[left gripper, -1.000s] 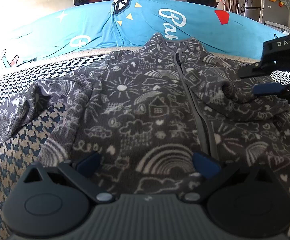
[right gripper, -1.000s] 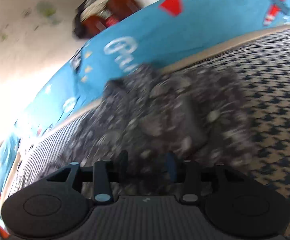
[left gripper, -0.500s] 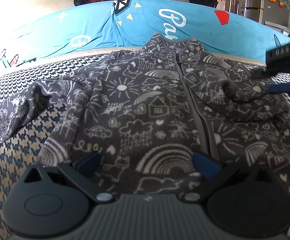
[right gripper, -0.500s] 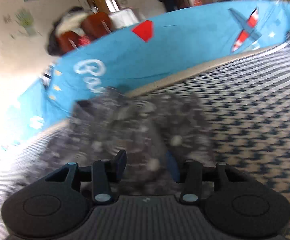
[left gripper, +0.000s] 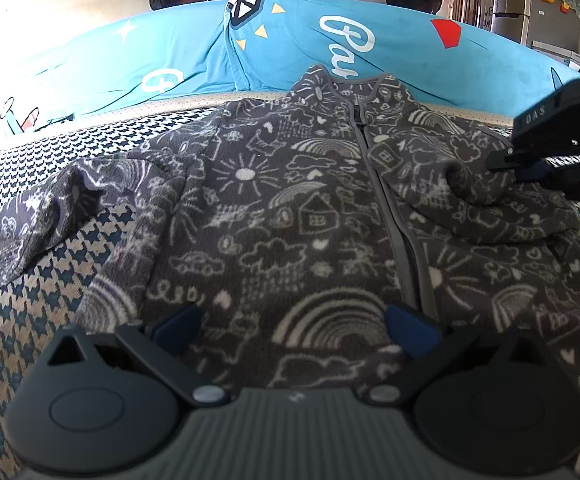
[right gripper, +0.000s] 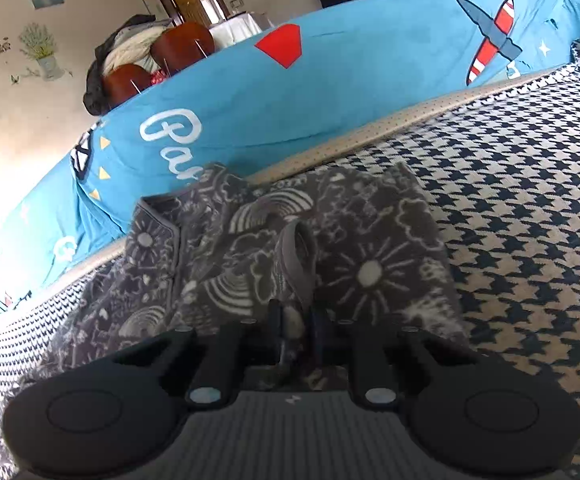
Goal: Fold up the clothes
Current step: 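Carry the sleeve across the fleece body toward the zipper with the right gripper, then lay the sleeve on the fleece body and open the right gripper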
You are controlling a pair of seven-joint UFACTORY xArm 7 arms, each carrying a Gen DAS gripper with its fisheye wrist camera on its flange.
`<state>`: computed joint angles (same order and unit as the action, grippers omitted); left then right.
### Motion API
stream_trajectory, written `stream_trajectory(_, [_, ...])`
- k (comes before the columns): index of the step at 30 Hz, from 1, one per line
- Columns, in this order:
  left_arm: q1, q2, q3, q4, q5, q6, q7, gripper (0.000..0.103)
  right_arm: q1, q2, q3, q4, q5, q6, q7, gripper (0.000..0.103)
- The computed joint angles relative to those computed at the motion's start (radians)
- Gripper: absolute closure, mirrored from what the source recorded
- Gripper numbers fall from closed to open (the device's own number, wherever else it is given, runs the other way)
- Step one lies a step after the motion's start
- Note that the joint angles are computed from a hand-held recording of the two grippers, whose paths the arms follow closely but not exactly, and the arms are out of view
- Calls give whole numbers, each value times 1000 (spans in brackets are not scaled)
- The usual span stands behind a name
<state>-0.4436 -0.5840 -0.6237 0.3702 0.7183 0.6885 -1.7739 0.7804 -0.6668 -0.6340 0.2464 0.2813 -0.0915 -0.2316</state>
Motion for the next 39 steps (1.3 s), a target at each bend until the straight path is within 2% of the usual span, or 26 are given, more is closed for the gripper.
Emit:
stream_trajectory(2, [0, -1, 2, -1, 2, -2, 0, 0, 129, -116, -136, -1, -4, 27, -60, 88])
stream_trajectory(4, [0, -2, 3, -2, 3, -4, 0, 0, 253, -301, -277, 10, -3, 127, -168, 88])
stream_trajectory(5, [0, -2, 3, -2, 3, -4, 0, 0, 294, -378, -318, 20, -3, 192, -221, 87])
stream_trajectory(6, [0, -2, 3, -3, 3, -4, -1, 0, 308, -412, -323, 25, -4, 238, -256, 87])
stream_trajectory(8, [0, -2, 2, -3, 4, -3, -2, 0, 304, -427, -292, 22, -7, 293, -299, 76])
stream_trajectory(12, [1, -1, -1, -2, 6, -1, -5, 0, 233, -382, -208, 2, 24, 304, -303, 66])
stream_trajectory(16, [2, 2, -4, 0, 10, 3, -10, 0, 165, -348, -153, -8, 71, 321, -297, 61])
stream_trajectory(19, [1, 2, -4, -1, 14, 3, -15, 0, 139, -321, -113, -9, 108, 312, -297, 54])
stream_trajectory(22, [-1, -1, -2, -5, 17, 0, -19, 0, 132, -293, -91, -13, 147, 278, -314, 42])
stream_trajectory(25, [1, -2, 1, -9, 20, -3, -19, 0, 157, -269, -101, -6, 188, 255, -352, 41])
stream_trajectory(31, [-3, -11, 0, -12, 17, -8, -23, 0, 283, -204, -159, 31, 276, 200, -446, 42])
stream_trajectory(33, [-2, -15, 0, -15, 16, -12, -23, 0, 317, -191, -182, 44, 304, 200, -461, 49])
stream_trajectory(36, [2, -16, -2, -15, 15, -15, -22, 0, 349, -176, -202, 59, 336, 221, -485, 56])
stream_trajectory(39, [6, -12, -5, -12, 14, -13, -21, 0, 349, -192, -207, 69, 354, 307, -530, 57])
